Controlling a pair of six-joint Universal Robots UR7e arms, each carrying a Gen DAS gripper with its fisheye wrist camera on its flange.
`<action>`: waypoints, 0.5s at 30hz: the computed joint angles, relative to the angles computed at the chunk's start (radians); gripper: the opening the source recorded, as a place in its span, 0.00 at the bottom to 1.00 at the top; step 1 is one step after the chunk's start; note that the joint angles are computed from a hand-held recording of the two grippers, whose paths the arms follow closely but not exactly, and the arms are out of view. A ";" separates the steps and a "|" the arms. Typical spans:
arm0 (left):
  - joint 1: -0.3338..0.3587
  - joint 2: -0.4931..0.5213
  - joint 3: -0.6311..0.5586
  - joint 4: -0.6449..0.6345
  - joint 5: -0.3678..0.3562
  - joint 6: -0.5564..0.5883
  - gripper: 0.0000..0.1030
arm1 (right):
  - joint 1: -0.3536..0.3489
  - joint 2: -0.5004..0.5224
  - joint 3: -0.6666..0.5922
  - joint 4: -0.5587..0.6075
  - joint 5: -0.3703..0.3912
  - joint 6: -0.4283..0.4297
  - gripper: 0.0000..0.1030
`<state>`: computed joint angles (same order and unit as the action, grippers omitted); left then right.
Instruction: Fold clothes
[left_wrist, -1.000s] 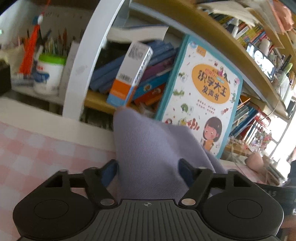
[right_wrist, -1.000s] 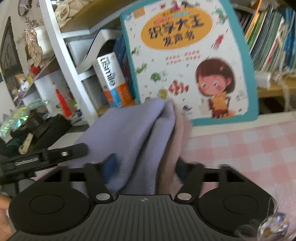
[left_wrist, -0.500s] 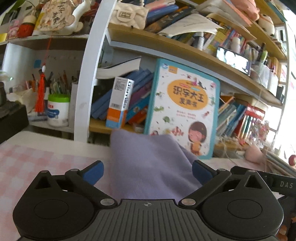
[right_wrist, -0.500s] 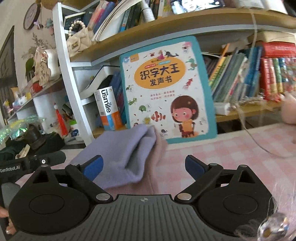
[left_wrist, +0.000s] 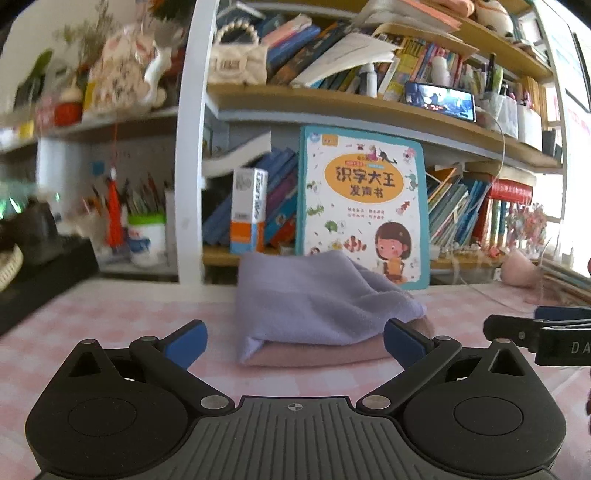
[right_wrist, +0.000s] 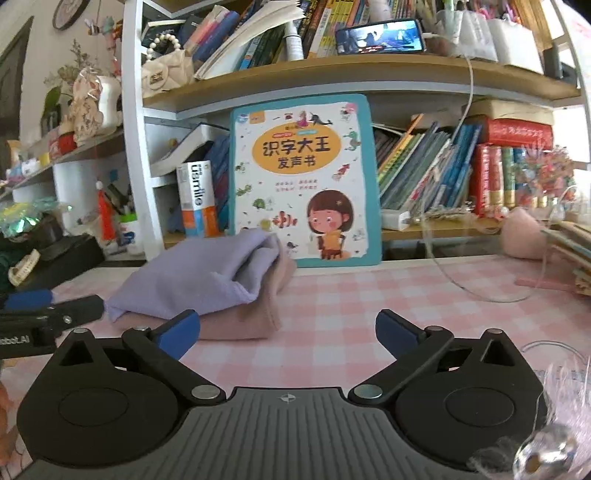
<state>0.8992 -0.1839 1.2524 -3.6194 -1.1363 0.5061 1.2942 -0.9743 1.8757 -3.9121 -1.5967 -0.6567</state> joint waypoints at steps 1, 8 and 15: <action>0.001 0.000 0.003 -0.014 -0.005 0.006 1.00 | 0.004 0.005 -0.002 -0.009 -0.014 -0.005 0.99; 0.009 -0.008 0.011 -0.038 -0.024 -0.012 1.00 | 0.023 0.023 -0.024 -0.014 -0.075 -0.034 1.00; 0.003 -0.010 0.003 0.004 0.019 -0.004 1.00 | 0.029 0.027 -0.030 -0.010 -0.097 -0.038 1.00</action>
<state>0.9024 -0.1940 1.2549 -3.6156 -1.1178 0.5022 1.3233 -0.9469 1.8457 -3.9225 -1.6934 -0.6948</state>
